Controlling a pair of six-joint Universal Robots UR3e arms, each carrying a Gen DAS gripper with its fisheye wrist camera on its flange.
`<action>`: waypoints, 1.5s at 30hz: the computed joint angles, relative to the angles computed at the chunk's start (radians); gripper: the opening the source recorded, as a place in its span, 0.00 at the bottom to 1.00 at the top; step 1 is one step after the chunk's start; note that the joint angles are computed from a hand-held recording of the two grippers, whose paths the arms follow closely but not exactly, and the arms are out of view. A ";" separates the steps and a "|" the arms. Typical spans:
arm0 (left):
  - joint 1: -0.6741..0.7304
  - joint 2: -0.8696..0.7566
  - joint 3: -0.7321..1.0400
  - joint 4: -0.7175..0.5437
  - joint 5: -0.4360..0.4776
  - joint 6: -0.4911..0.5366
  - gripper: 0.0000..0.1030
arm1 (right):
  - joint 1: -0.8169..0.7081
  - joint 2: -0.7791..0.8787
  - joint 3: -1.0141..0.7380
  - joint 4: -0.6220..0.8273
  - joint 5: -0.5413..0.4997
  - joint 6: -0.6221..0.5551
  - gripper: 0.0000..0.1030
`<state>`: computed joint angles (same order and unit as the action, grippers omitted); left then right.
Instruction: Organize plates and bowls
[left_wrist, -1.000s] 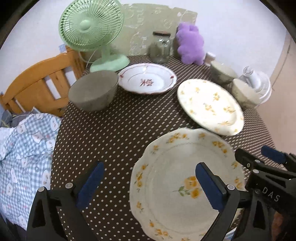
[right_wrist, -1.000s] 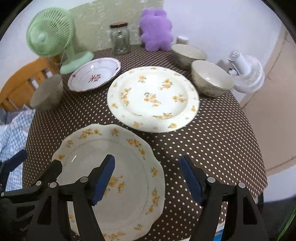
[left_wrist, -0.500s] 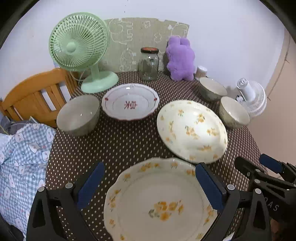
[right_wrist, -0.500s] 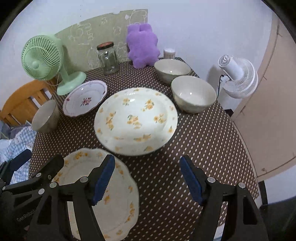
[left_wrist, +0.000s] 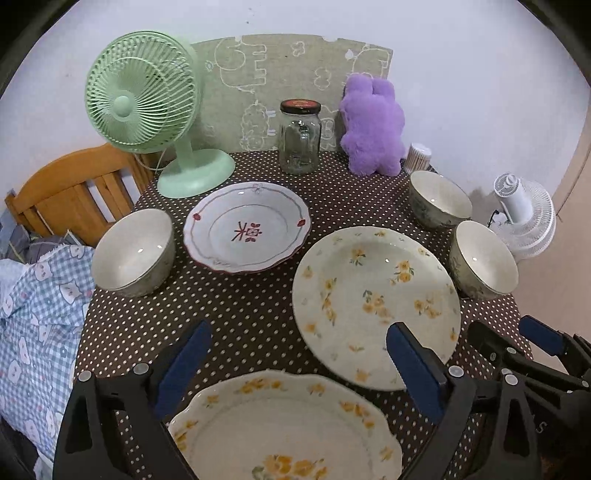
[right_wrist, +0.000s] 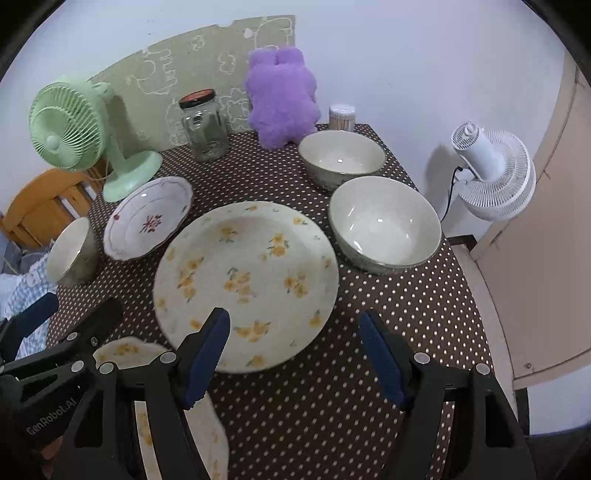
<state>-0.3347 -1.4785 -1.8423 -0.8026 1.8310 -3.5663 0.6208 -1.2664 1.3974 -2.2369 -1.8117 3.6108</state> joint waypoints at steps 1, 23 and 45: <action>0.000 -0.026 0.011 0.011 0.001 0.000 0.92 | -0.014 0.011 -0.001 -0.008 0.008 -0.006 0.74; 0.064 -0.410 0.174 0.106 -0.076 0.105 0.77 | -0.105 0.275 -0.156 0.005 0.038 0.060 0.67; 0.098 -0.520 0.278 0.089 -0.122 0.149 0.65 | -0.124 0.411 -0.327 0.076 0.052 0.080 0.56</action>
